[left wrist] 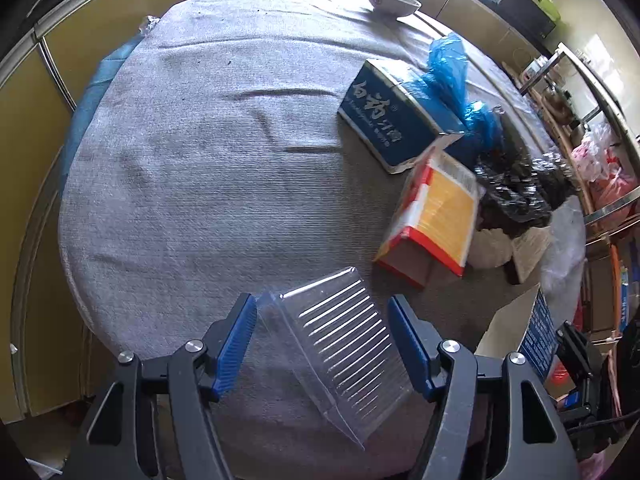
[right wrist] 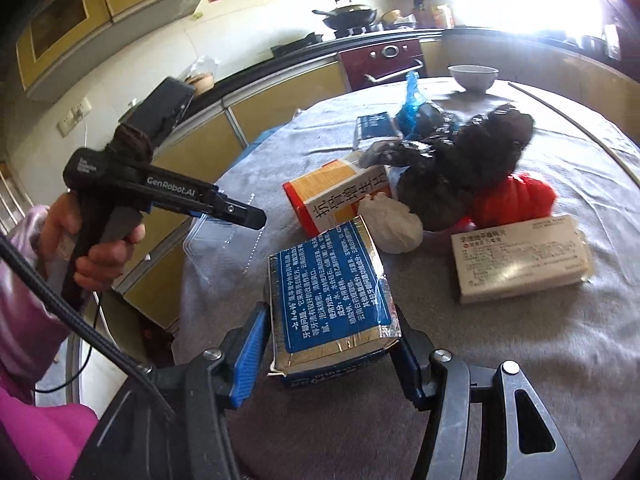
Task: Collect trash
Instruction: 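Carry tray and box to red basket and open both tools over it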
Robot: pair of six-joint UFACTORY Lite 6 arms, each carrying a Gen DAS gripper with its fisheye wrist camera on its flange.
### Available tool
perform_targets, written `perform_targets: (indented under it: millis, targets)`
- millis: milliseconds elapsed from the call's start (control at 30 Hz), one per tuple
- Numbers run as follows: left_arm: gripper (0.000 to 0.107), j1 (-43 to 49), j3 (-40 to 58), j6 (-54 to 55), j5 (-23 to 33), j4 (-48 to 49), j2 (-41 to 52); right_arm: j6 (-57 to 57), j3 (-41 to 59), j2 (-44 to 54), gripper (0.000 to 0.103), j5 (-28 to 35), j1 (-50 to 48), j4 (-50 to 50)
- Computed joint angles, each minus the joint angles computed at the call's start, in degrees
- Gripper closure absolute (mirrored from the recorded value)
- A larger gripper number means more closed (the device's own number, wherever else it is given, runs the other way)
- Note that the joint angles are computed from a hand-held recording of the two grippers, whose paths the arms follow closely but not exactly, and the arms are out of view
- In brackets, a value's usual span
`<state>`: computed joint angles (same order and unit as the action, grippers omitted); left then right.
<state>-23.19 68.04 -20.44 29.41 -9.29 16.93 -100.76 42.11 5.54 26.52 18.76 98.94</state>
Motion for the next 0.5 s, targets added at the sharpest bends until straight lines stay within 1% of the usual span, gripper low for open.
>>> perform_targets:
  millis: [67,167,267,367,433,500]
  targets:
    - [0.038,-0.61,-1.75,0.92,-0.09,-0.57,-2.74,-0.43,-3.04,-3.51,0.042,0.19,-1.68,0.66]
    - [0.038,-4.08,-1.55,-0.03,0.50,-0.05,-5.46,0.91,-6.65,-8.51,0.042,1.11,-5.56,-0.62]
    - [0.038,-8.44,1.84,-0.67,1.40,0.40,-4.37,3.73,-9.67,-13.45,0.042,2.62,-11.59,-3.87]
    - [0.038,-14.20,9.61,-2.18,2.71,1.50,0.80,6.84,-13.13,-18.86,0.042,4.93,-19.46,-8.03]
    - [0.038,-17.33,15.93,-2.07,4.66,2.35,4.72,9.39,-14.88,-22.14,0.042,7.30,-26.08,-12.10]
    - [0.038,-20.53,25.08,-1.34,7.39,2.79,11.02,10.92,-16.03,-24.53,0.042,9.74,-32.93,-15.77]
